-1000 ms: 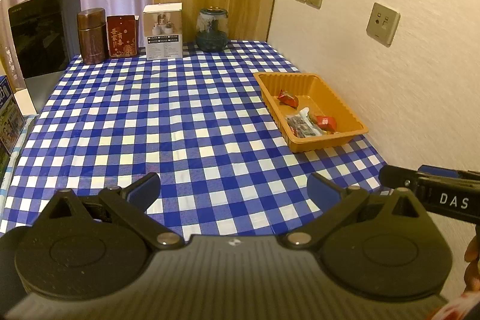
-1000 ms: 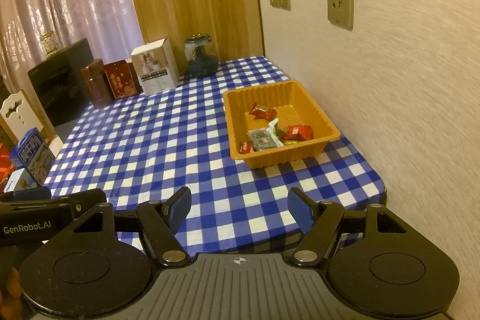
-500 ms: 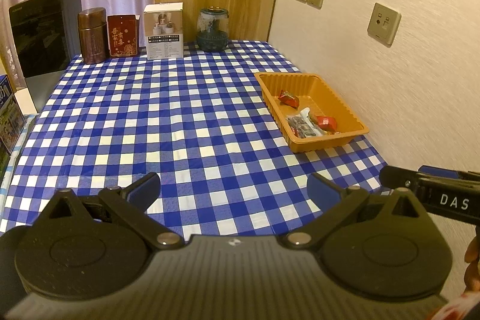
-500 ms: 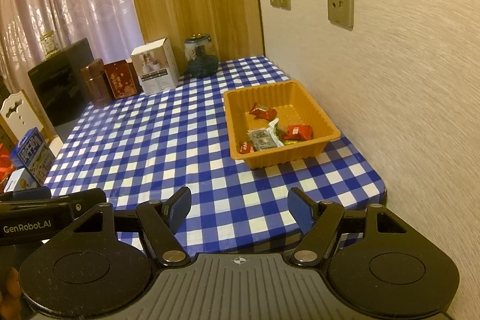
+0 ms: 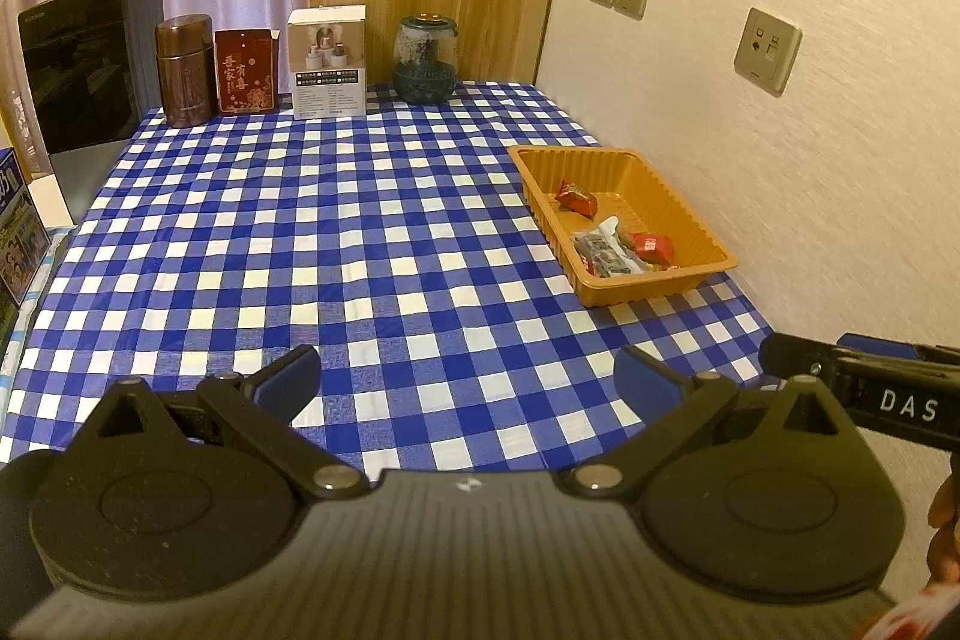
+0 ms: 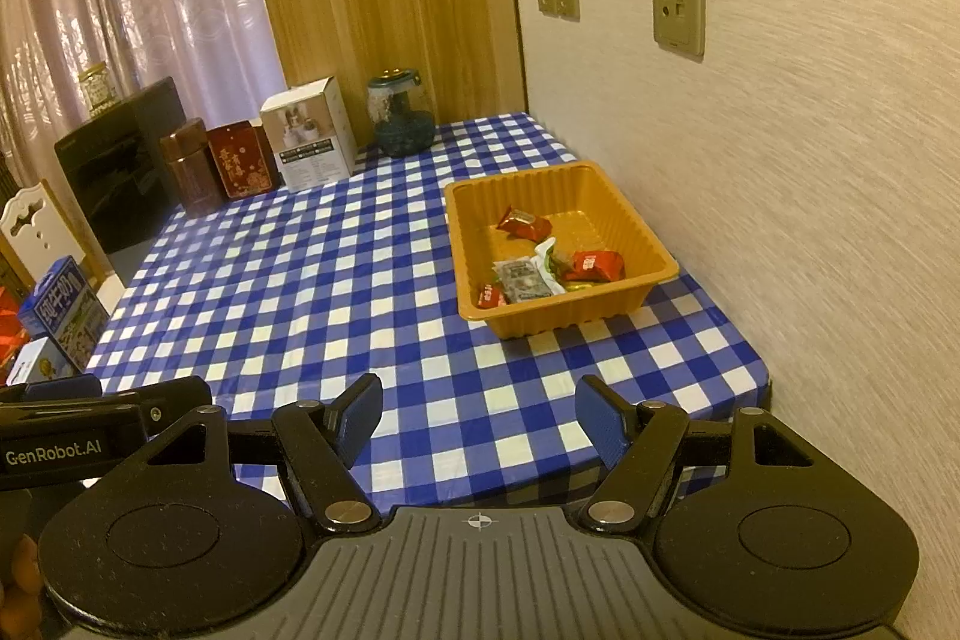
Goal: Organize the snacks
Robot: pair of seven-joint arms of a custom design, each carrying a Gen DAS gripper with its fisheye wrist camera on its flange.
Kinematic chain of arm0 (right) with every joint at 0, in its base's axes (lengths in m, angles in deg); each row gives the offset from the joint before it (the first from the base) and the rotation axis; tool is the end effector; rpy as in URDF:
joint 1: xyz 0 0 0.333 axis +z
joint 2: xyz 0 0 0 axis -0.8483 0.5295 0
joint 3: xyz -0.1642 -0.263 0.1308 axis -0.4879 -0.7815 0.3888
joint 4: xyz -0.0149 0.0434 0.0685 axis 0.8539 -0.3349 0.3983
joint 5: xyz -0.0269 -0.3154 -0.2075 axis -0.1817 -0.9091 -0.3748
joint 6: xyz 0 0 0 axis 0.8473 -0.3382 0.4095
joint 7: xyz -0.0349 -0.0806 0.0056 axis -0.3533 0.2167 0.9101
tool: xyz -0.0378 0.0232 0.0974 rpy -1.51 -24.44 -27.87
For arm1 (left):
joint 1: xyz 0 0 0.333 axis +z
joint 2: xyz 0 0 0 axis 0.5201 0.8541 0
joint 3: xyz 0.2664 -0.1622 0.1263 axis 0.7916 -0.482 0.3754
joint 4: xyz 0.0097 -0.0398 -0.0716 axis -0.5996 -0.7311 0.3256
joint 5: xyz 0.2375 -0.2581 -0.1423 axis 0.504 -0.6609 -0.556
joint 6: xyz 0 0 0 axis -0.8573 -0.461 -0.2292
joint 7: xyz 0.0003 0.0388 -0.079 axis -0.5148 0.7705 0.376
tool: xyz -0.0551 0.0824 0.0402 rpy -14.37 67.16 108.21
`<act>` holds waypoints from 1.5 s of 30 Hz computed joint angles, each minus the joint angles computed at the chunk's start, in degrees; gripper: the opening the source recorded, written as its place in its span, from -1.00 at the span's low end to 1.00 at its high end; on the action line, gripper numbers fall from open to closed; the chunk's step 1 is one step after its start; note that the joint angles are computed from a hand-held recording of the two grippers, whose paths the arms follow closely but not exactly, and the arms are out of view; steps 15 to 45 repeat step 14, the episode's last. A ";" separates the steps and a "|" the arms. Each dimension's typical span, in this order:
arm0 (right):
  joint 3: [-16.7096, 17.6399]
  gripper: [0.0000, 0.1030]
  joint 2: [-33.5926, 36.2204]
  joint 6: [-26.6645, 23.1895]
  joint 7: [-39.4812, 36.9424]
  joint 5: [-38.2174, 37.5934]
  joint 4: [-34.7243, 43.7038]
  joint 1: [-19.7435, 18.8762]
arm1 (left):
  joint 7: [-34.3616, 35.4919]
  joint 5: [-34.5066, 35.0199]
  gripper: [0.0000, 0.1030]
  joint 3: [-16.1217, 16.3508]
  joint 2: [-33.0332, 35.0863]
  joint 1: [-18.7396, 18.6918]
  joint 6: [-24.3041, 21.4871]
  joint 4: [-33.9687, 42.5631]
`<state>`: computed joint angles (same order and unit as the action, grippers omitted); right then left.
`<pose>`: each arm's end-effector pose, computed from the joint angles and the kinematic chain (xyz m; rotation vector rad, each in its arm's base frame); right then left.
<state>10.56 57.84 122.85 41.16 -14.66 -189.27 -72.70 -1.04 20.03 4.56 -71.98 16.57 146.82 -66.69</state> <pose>0.4547 0.2165 0.4868 -1.6544 1.5812 -0.5244 0.4428 -0.3105 0.4952 -1.7682 1.7089 -0.8935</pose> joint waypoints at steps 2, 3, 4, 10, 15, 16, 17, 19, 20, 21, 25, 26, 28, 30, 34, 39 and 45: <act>-0.22 0.38 -0.04 -0.06 -0.01 0.04 -0.02 0.26 | 0.14 -0.11 1.00 0.04 -0.05 0.02 0.11 -0.07; -0.08 0.38 0.02 -0.01 0.07 -0.10 0.01 0.05 | 0.14 -0.12 1.00 0.03 -0.05 0.02 0.11 -0.07; -0.14 0.38 0.00 -0.03 0.08 -0.08 0.00 0.15 | 0.14 -0.12 1.00 0.03 -0.05 0.03 0.11 -0.07; -0.35 0.38 0.11 0.01 -0.02 -0.11 0.03 0.30 | -0.51 0.54 1.00 -0.06 0.07 0.02 0.13 0.09; -0.37 0.38 0.01 0.01 0.06 -0.11 -0.03 0.38 | -2.04 2.28 1.00 -0.12 0.24 -0.02 0.22 0.33; -0.37 0.38 0.01 0.01 0.06 -0.11 -0.03 0.38 | -2.04 2.28 1.00 -0.12 0.24 -0.02 0.22 0.33; -0.37 0.38 0.01 0.01 0.06 -0.11 -0.03 0.38 | -2.04 2.28 1.00 -0.12 0.24 -0.02 0.22 0.33; -0.37 0.38 0.01 0.01 0.06 -0.11 -0.03 0.38 | -2.04 2.28 1.00 -0.12 0.24 -0.02 0.22 0.33; -0.37 0.38 0.01 0.01 0.06 -0.11 -0.03 0.38 | -2.04 2.28 1.00 -0.12 0.24 -0.02 0.22 0.33; -0.37 0.38 0.01 0.01 0.06 -0.11 -0.03 0.38 | -2.04 2.28 1.00 -0.12 0.24 -0.02 0.22 0.33; -0.37 0.38 0.01 0.01 0.06 -0.11 -0.03 0.38 | -2.04 2.28 1.00 -0.12 0.24 -0.02 0.22 0.33; -0.37 0.38 0.01 0.01 0.06 -0.11 -0.03 0.38 | -2.04 2.28 1.00 -0.12 0.24 -0.02 0.22 0.33; -0.37 0.38 0.01 0.01 0.06 -0.11 -0.03 0.38 | -2.04 2.28 1.00 -0.12 0.24 -0.02 0.22 0.33; -0.37 0.38 0.01 0.01 0.06 -0.11 -0.03 0.38 | -2.04 2.28 1.00 -0.12 0.24 -0.02 0.22 0.33; -0.37 0.38 0.01 0.01 0.06 -0.11 -0.03 0.38 | -2.04 2.28 1.00 -0.12 0.24 -0.02 0.22 0.33; -0.37 0.38 0.01 0.01 0.06 -0.11 -0.03 0.38 | -2.04 2.28 1.00 -0.12 0.24 -0.02 0.22 0.33; -0.37 0.38 0.01 0.01 0.06 -0.11 -0.03 0.38 | -2.04 2.28 1.00 -0.12 0.24 -0.02 0.22 0.33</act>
